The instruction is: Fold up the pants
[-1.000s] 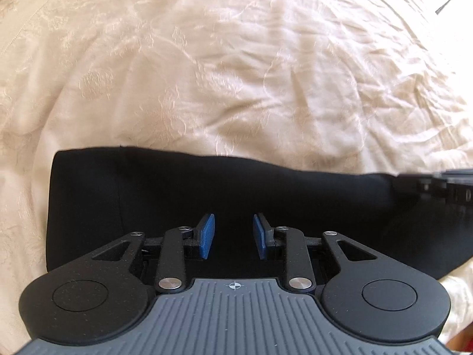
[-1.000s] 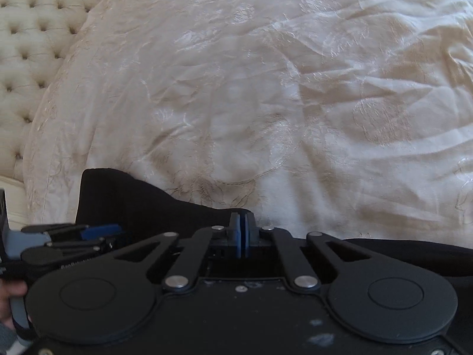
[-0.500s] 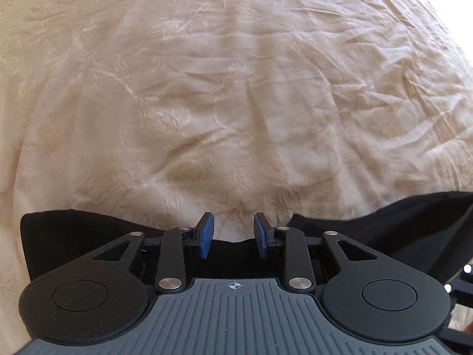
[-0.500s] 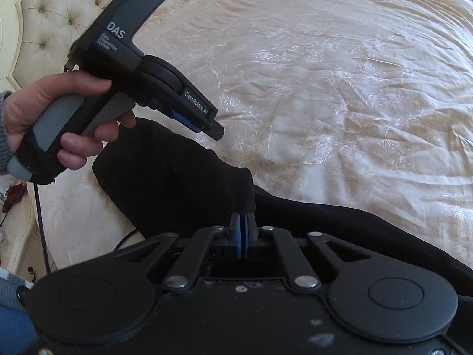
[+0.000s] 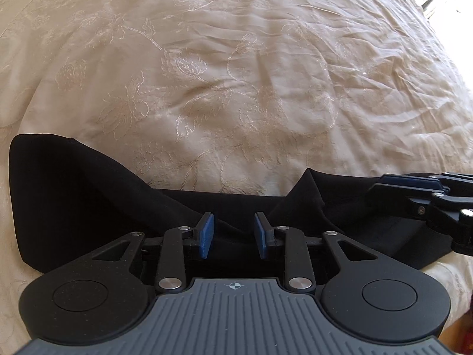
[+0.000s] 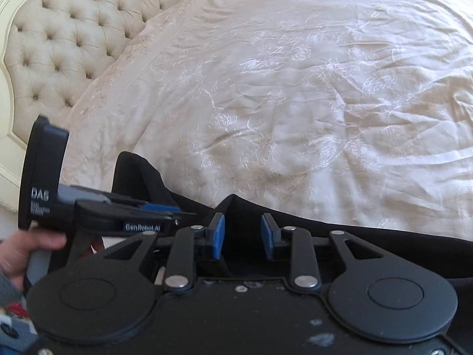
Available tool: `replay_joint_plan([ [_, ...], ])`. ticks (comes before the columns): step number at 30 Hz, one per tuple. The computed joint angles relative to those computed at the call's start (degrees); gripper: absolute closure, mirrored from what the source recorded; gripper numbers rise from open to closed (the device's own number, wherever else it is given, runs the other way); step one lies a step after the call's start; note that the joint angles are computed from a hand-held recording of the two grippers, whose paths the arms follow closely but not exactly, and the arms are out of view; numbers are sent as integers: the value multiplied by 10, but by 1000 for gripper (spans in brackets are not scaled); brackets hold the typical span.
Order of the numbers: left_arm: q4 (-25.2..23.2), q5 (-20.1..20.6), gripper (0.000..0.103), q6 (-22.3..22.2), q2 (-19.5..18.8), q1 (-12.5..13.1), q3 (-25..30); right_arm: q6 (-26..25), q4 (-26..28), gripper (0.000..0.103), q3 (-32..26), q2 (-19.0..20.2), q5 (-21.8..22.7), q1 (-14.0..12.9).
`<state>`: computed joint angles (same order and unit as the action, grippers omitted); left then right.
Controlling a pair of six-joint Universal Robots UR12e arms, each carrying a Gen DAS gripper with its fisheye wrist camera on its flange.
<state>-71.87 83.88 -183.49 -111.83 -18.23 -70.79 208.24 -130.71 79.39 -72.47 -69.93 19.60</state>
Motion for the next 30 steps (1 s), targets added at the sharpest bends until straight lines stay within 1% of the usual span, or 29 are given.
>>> replay_joint_plan([
  [2, 4, -3, 74, -3, 1, 1, -3, 16, 5, 72, -9, 10, 19, 0],
  [8, 10, -15, 74, -2, 3, 5, -5, 29, 38, 71, -28, 31, 51, 5],
  [12, 9, -23, 74, 7, 3, 8, -2, 25, 35, 72, -28, 34, 56, 11],
  [13, 16, -22, 74, 7, 5, 8, -4, 18, 27, 73, -29, 36, 48, 13],
  [15, 46, -18, 74, 5, 13, 10, -13, -11, 16, 88, -38, 40, 12, 21],
  [16, 65, -20, 74, 9, 17, 11, -19, -24, 7, 93, -40, 39, -3, 24],
  [17, 77, -19, 74, 16, 19, 11, -21, -31, -5, 93, -43, 40, -21, 26],
  [19, 79, -13, 74, 39, 17, 10, -14, -37, -12, 93, -54, 45, -52, 27],
  [21, 61, -16, 74, 62, 10, 9, -3, -33, -7, 95, -68, 54, -76, 24],
  [23, 34, -16, 74, 77, -1, 7, 11, -27, 3, 96, -80, 64, -86, 19],
  [26, -18, -9, 74, 90, -17, 4, 32, -27, 26, 96, -101, 82, -98, 13],
  [30, -56, -2, 74, 93, -28, 3, 41, -40, 58, 96, -132, 107, -107, 9],
])
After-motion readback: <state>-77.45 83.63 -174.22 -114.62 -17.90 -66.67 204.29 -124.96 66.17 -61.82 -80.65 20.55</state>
